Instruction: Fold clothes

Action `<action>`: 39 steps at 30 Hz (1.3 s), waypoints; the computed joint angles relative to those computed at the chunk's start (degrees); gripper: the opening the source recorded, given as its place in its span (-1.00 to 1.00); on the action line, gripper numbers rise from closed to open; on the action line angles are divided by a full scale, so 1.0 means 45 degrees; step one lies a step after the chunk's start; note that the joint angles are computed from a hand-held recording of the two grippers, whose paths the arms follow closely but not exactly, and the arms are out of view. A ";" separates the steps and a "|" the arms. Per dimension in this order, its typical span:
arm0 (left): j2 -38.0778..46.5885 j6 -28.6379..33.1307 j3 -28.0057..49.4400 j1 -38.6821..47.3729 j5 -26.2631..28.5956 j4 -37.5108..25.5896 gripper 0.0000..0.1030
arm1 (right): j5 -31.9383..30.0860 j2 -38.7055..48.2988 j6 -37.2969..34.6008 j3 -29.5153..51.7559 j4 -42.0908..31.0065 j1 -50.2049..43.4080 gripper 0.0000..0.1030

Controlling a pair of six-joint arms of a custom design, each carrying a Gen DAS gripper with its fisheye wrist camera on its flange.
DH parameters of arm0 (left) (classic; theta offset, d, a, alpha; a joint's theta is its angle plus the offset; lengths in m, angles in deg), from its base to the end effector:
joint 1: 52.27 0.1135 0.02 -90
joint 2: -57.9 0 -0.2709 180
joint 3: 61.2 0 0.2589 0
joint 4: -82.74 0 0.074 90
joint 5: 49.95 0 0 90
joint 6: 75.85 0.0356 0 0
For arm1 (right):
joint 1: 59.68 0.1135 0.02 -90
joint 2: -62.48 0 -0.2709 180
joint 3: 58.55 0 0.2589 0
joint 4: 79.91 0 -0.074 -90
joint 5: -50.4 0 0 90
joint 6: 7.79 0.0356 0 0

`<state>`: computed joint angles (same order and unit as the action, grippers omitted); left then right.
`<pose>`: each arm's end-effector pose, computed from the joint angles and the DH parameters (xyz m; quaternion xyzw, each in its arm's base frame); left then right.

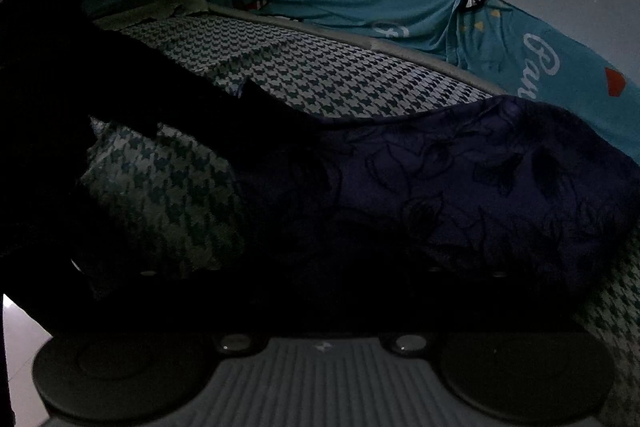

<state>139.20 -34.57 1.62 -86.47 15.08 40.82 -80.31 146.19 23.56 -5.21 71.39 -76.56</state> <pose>0.2376 -0.1433 0.2068 -0.1741 0.9294 -0.0085 0.3253 0.2609 -0.0549 0.1652 -0.4088 0.8112 0.1119 0.4029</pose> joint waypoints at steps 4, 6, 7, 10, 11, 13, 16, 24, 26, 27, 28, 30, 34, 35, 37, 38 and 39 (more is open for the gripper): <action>-0.0588 -0.0083 -0.0423 -0.0021 0.0030 -0.0079 1.00 | -0.0023 0.0048 0.0034 -0.0022 0.0097 0.0030 0.19; -0.0760 -0.0090 -0.0478 0.0081 0.0091 -0.0179 1.00 | -0.0055 0.0046 0.0080 -0.0025 0.0146 0.0029 0.12; -0.0859 -0.0156 -0.0524 0.0125 0.0101 -0.0244 1.00 | -0.0070 0.0044 0.0117 -0.0038 0.0196 0.0031 0.06; -0.1167 -0.0343 -0.0702 0.0199 0.0152 -0.0320 1.00 | -0.0057 0.0090 0.0397 -0.0006 0.0385 0.0033 -0.17; -0.1282 -0.0405 -0.0780 0.0206 0.0182 -0.0302 1.00 | -0.0029 0.0113 0.0553 0.0017 0.0477 0.0036 -0.29; -0.1502 -0.0488 -0.0939 0.0196 0.0228 -0.0219 1.00 | 0.0043 0.0204 0.0884 0.0125 0.0605 0.0047 -0.46; -0.1607 -0.0549 -0.0954 0.0045 0.0147 -0.0356 1.00 | 0.0065 0.0373 0.1240 0.0424 0.0417 0.0026 -0.54; -0.2009 -0.0592 -0.1172 -0.0178 0.0102 -0.0284 1.00 | -0.0330 0.1341 0.2449 0.1943 -0.1318 -0.0169 -0.60; -0.2256 -0.0588 -0.1314 -0.0156 0.0121 -0.0125 1.00 | -0.0494 0.1705 0.2954 0.2445 -0.1842 -0.0225 -0.62; -0.2394 -0.0594 -0.1394 -0.0118 0.0182 -0.0023 1.00 | -0.0579 0.1906 0.3169 0.2717 -0.2105 -0.0249 -0.63; -0.2528 -0.0622 -0.1462 -0.0090 0.0236 0.0060 1.00 | -0.0683 0.2109 0.3402 0.2995 -0.2389 -0.0286 -0.64; -0.2810 -0.0629 -0.1612 -0.0047 0.0340 0.0276 1.00 | -0.0866 0.2447 0.3767 0.3425 -0.2868 -0.0377 -0.65; -0.3198 -0.0475 -0.1893 0.0033 0.0654 0.0846 1.00 | -0.1244 0.3133 0.4378 0.4326 -0.3947 -0.0563 -0.65; -0.3273 -0.0425 -0.1964 0.0057 0.0755 0.1003 1.00 | -0.1337 0.3295 0.4555 0.4539 -0.4204 -0.0613 -0.65; -0.3387 -0.0365 -0.2070 0.0173 0.1044 0.1274 1.00 | -0.1507 0.3604 0.4942 0.4921 -0.4645 -0.0669 -0.65; -0.3423 -0.0367 -0.2115 0.0203 0.1175 0.1404 1.00 | -0.1553 0.3697 0.5055 0.5038 -0.4761 -0.0678 -0.65; -0.3432 -0.0325 -0.2136 0.0247 0.1404 0.1583 1.00 | -0.1597 0.3789 0.5168 0.5153 -0.4874 -0.0686 -0.65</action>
